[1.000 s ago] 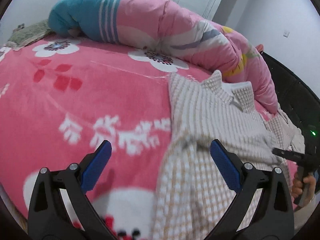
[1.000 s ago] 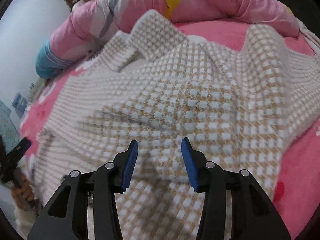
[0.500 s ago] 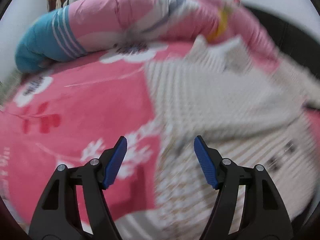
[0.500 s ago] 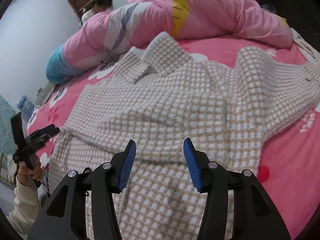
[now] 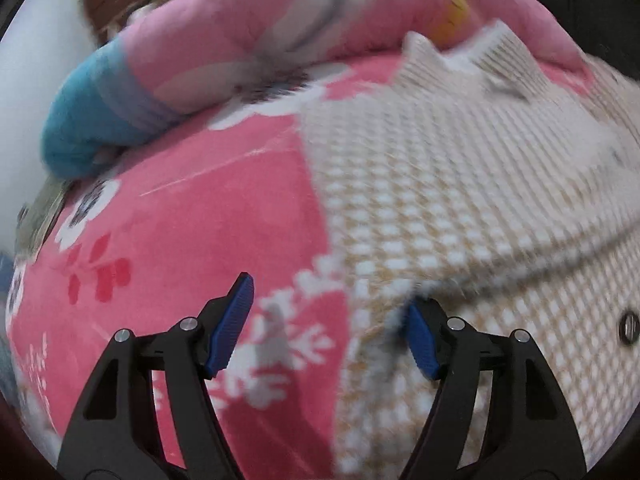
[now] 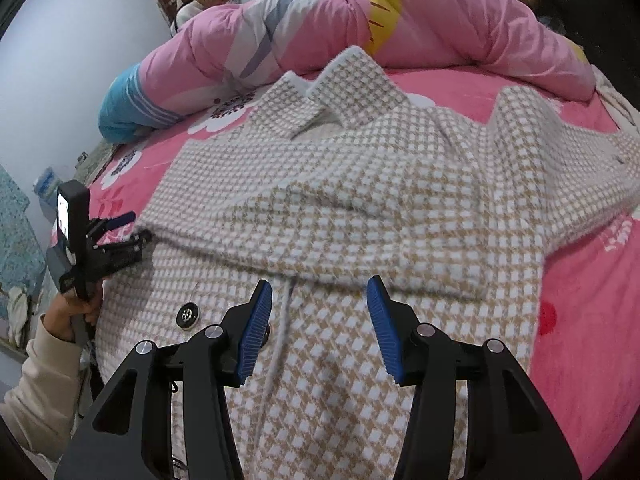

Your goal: Fold large clothes

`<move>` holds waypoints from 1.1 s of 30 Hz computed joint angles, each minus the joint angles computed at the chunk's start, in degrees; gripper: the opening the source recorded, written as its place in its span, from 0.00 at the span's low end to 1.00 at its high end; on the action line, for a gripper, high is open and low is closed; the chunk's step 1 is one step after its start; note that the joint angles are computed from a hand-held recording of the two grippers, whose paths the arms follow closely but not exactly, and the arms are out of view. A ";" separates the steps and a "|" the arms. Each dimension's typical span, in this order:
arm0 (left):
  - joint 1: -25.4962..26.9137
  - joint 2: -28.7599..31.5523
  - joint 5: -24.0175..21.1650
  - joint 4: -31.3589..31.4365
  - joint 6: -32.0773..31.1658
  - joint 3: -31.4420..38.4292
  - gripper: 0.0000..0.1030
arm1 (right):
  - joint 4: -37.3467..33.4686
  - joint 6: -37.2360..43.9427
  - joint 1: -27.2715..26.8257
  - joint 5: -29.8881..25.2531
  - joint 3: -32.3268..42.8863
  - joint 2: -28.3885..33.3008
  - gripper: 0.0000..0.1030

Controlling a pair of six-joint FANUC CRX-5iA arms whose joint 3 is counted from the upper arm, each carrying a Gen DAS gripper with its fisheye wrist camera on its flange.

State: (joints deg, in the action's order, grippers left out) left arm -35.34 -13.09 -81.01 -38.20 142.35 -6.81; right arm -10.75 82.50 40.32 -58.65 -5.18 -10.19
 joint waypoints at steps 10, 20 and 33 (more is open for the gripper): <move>6.71 -8.00 4.76 6.65 6.00 -6.99 0.73 | 0.10 -1.21 -2.57 -0.14 -0.46 0.73 0.47; -5.46 -14.86 -1.04 0.54 15.38 -7.12 0.76 | -16.14 4.30 -15.34 -5.66 11.92 11.32 0.47; 4.95 -1.71 12.19 10.16 1.07 -2.40 0.48 | -15.83 4.77 -13.05 -11.35 22.03 22.47 0.13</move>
State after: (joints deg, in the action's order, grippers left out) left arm -30.39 -14.80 -68.83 -28.04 143.42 -9.21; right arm -26.58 87.28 27.27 -70.00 16.85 12.29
